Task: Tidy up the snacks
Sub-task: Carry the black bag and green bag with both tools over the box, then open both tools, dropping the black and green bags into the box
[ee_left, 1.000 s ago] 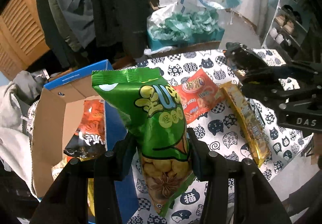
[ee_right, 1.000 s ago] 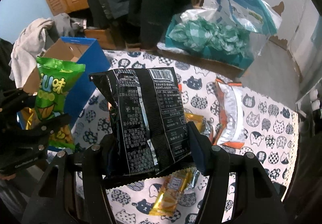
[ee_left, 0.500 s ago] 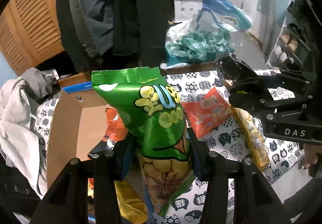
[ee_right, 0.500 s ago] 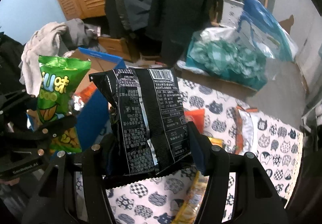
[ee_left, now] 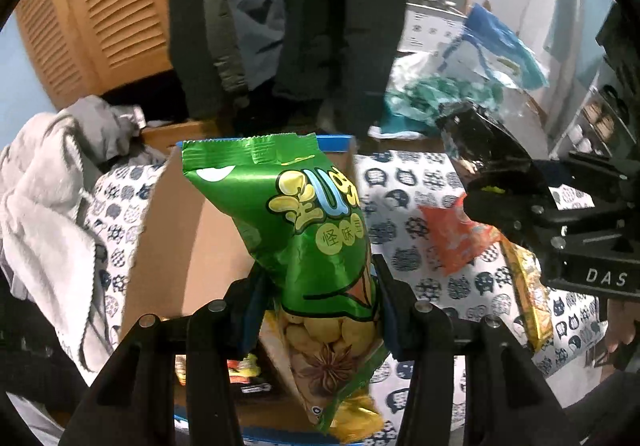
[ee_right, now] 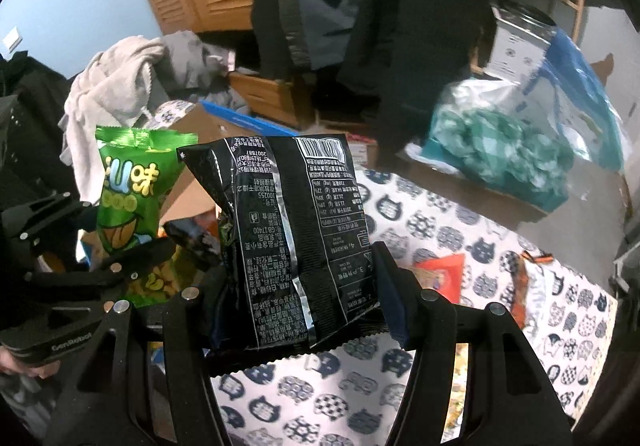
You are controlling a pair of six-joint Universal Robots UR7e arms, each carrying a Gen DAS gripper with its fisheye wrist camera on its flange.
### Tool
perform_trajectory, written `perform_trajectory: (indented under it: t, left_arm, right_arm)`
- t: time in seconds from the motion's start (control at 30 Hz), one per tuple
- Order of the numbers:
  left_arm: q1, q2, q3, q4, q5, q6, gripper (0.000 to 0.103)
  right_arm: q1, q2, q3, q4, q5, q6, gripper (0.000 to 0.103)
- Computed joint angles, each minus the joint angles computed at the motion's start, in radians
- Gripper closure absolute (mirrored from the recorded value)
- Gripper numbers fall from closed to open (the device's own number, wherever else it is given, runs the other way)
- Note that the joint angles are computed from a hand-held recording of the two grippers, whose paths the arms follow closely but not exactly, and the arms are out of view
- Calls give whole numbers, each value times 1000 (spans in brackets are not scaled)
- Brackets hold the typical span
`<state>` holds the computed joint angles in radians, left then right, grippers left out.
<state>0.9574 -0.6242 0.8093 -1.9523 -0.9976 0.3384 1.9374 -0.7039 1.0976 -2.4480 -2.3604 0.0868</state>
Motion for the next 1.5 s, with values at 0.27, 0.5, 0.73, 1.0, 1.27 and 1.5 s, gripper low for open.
perform_trajectory:
  t: [0.27, 0.5, 0.73, 1.0, 1.27, 1.5]
  left_arm:
    - [39, 36, -98, 42, 37, -36, 54]
    - [69, 74, -176, 80, 85, -70, 54]
    - [87, 99, -222, 129, 119, -104, 53]
    - [81, 107, -217, 143, 148, -100, 48]
    - [49, 61, -103, -40, 151, 22, 26]
    - [35, 45, -79, -35, 80, 20, 24]
  right_arm:
    - [-6, 93, -145, 98, 44, 17, 42]
    - [-14, 199, -308, 209, 61, 9, 42]
    - [-23, 295, -459, 307, 114, 22, 42]
    - [-29, 334, -526, 331, 148, 25, 34]
    - [-28, 252, -400, 224, 119, 37, 24]
    - [-18, 170, -276, 153, 90, 42, 24]
